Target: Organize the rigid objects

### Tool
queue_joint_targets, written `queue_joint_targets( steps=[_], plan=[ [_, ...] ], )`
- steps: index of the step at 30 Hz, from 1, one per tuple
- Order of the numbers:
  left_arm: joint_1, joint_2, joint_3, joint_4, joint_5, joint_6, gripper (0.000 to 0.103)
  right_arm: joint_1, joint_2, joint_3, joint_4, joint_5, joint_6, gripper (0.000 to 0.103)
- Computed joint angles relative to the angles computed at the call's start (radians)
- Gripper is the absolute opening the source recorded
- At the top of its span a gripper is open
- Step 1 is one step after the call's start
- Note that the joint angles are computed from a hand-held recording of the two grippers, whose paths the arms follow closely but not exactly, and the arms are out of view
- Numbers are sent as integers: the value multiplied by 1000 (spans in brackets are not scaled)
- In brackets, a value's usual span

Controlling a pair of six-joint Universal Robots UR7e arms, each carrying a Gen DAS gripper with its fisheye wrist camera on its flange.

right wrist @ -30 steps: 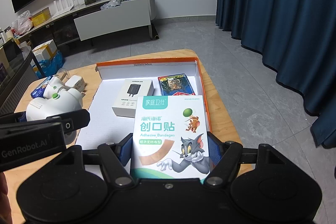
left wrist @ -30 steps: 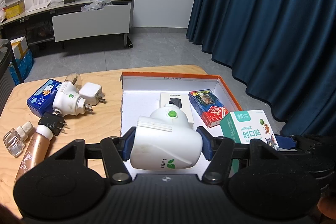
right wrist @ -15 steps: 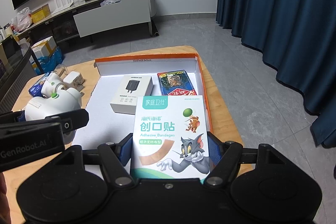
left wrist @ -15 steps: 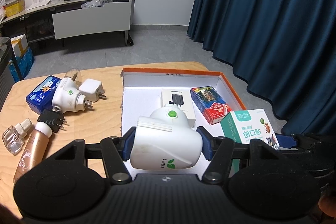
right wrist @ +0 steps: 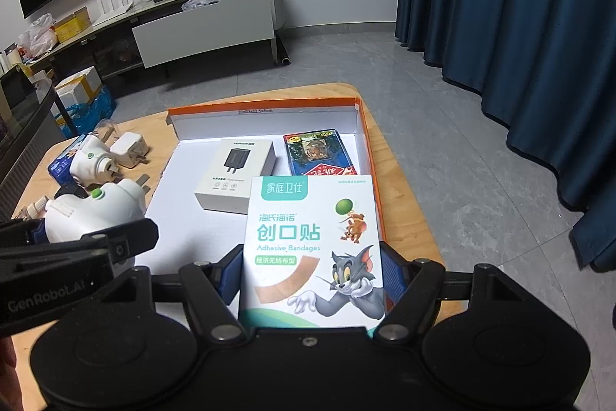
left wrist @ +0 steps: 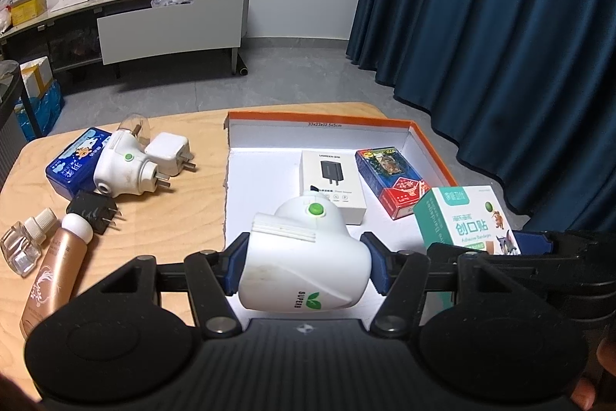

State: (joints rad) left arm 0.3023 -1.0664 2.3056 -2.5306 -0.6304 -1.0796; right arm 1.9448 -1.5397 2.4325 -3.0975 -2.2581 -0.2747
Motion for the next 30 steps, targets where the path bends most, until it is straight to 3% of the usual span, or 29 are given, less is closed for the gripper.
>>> queue_joint_targets(
  steps=[30],
  plan=[
    [36,40,-8,-62,-15,42,62,-18,58,-35,-13,-9,-38,84]
  ],
)
